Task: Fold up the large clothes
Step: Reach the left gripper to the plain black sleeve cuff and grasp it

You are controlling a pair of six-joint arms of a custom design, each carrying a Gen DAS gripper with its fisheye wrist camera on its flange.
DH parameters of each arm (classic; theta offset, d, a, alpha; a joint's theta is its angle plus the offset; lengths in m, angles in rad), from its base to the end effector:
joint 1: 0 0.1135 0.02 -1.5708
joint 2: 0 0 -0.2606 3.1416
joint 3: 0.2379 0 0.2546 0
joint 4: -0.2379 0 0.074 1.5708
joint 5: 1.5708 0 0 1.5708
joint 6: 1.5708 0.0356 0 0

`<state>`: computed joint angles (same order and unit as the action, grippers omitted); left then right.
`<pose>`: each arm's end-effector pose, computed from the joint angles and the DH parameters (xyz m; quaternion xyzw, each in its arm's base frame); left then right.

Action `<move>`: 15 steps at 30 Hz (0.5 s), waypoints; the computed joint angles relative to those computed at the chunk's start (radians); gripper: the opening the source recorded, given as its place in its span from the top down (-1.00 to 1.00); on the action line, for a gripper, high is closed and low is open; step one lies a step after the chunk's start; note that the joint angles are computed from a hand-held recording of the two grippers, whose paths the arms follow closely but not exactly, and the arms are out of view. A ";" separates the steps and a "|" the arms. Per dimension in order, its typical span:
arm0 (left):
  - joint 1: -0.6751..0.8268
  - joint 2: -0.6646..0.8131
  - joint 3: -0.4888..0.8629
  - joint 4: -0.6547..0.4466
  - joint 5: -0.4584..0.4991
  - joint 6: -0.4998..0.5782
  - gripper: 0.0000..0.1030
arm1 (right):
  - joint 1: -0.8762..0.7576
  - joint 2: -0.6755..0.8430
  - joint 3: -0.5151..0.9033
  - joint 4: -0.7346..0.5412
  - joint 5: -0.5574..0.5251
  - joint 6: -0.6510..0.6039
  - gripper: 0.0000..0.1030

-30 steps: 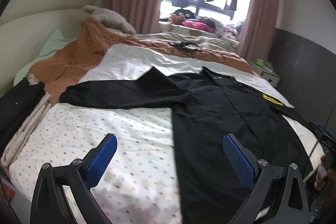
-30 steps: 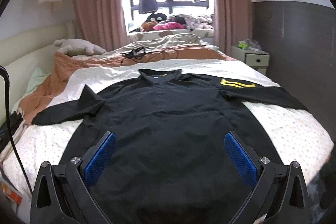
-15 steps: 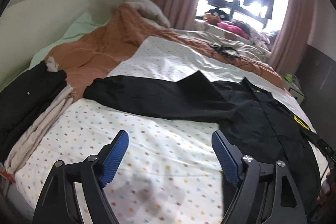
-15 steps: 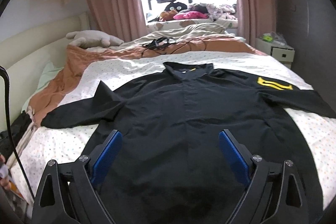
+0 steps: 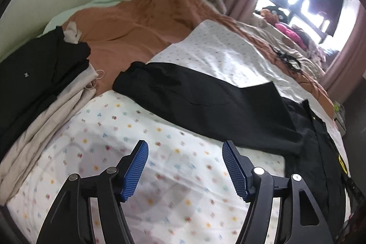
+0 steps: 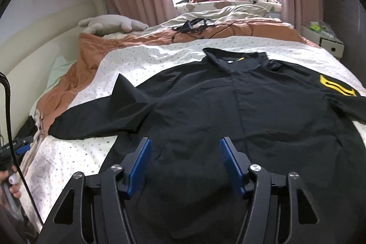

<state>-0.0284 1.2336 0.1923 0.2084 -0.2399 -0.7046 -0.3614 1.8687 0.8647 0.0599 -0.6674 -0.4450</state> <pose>0.1838 0.0032 0.0958 -0.3479 0.8593 -0.0241 0.3743 0.3256 -0.0995 0.1035 -0.1384 0.8938 0.1723 0.3901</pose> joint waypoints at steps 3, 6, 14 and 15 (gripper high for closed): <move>0.120 0.138 0.036 0.094 0.088 0.058 -0.33 | 0.046 0.048 0.034 0.011 0.028 0.030 -0.09; 0.233 0.309 0.107 0.161 0.184 0.094 -0.24 | 0.087 0.105 0.083 0.008 0.045 0.061 0.07; 0.335 0.645 0.333 0.162 0.219 0.112 -0.17 | 0.191 0.240 0.214 -0.008 0.109 0.132 0.30; 0.346 0.676 0.361 0.146 0.221 0.112 -0.07 | 0.200 0.253 0.228 -0.009 0.115 0.140 0.34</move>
